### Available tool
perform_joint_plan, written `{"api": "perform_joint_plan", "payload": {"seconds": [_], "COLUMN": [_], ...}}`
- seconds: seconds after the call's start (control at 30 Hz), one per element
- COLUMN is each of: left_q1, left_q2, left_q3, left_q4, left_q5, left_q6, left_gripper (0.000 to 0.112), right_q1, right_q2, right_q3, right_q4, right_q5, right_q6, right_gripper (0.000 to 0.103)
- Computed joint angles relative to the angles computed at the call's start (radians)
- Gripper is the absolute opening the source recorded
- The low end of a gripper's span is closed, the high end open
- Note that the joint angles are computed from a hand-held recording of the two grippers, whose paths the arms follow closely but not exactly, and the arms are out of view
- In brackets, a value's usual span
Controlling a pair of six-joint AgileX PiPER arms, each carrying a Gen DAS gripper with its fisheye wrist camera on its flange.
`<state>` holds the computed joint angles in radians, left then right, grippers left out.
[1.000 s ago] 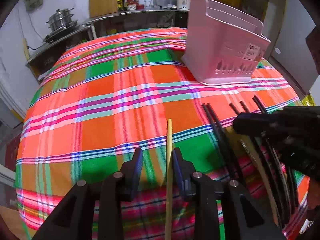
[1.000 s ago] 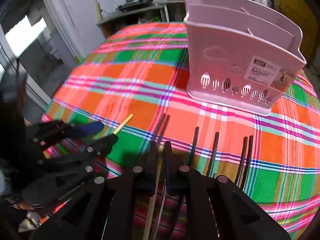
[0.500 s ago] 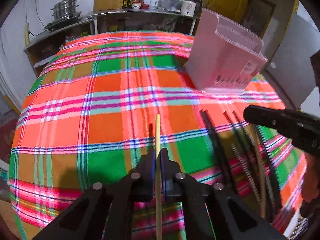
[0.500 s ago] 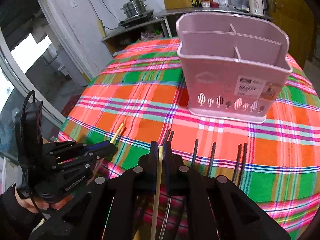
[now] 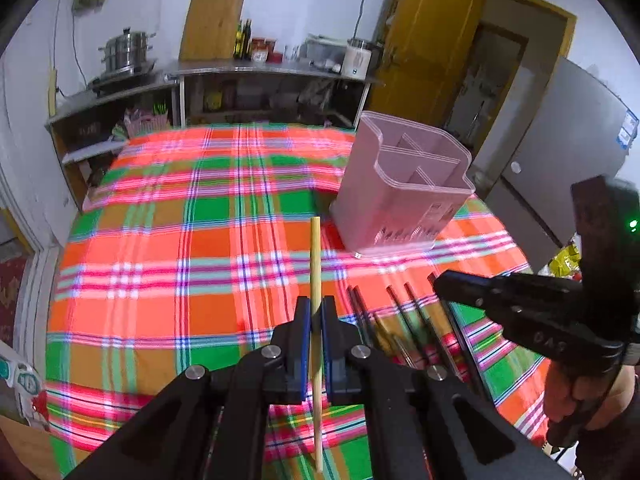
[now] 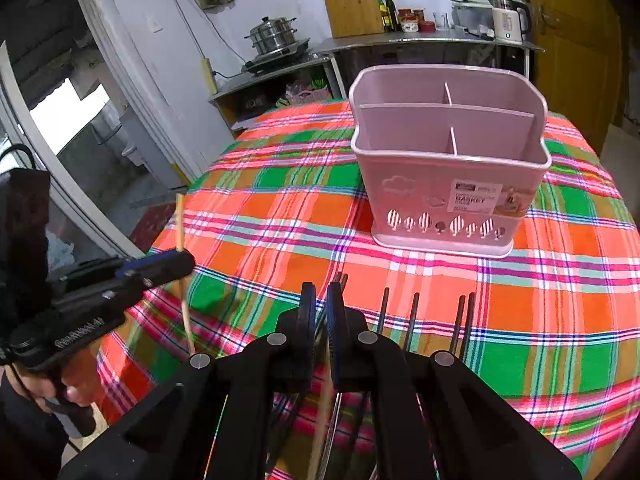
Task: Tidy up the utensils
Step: 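Grasp a light wooden chopstick with the left tool while the right tool grasps another wooden chopstick, then lift both wooden chopsticks and carry them over the pink basket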
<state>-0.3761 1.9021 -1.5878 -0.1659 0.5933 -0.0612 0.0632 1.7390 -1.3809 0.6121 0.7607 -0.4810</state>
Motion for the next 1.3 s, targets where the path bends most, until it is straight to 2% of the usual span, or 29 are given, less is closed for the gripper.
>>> {"api": "perform_joint_plan", "payload": {"seconds": [0.13,0.33,0.4,0.47,0.53,0.67,0.93,1.17,1.2,1.23,1.3], "left_q1": [-0.011,-0.012,-0.007,-0.001,0.001,0.006,0.017,0.026,0.028,0.029,0.031], "left_q2": [-0.039,-0.069,-0.090,-0.107,-0.124,-0.140,-0.119,-0.100,-0.100,-0.100,-0.101], "left_q3": [-0.005,-0.005,0.014,0.027,0.043,0.060,0.056,0.062,0.061,0.060,0.061], "left_q4": [0.025,0.053,0.048,0.047,0.059,0.058,0.020,-0.001,-0.004,-0.006,-0.009], "left_q5": [0.004,0.023,0.015,0.011,0.007,0.008,0.009,0.006,0.006,0.007,0.008], "left_q6": [-0.011,-0.041,-0.042,-0.042,-0.047,-0.038,-0.011,0.008,0.011,0.014,0.015], "left_gripper": [0.005,0.005,0.005,0.005,0.005,0.005,0.005,0.005,0.005,0.005,0.005], "right_q1": [-0.006,-0.002,0.009,0.039,0.060,0.079,0.113,0.118,0.122,0.126,0.130], "right_q2": [-0.035,-0.057,-0.042,-0.003,0.036,0.105,0.146,0.211,0.223,0.235,0.259], "right_q3": [-0.001,0.017,0.041,0.053,0.050,0.036,0.008,-0.101,-0.124,-0.146,-0.177], "right_q4": [0.004,-0.019,-0.023,-0.074,-0.113,-0.152,-0.241,-0.292,-0.306,-0.318,-0.330], "right_q5": [0.002,0.008,0.001,-0.027,-0.039,-0.038,-0.029,0.041,0.057,0.073,0.101], "right_q6": [-0.004,-0.006,-0.019,0.012,0.042,0.081,0.138,0.193,0.206,0.213,0.219], "right_gripper": [0.002,0.002,0.002,0.007,0.016,0.017,0.017,0.016,0.015,0.009,0.007]}}
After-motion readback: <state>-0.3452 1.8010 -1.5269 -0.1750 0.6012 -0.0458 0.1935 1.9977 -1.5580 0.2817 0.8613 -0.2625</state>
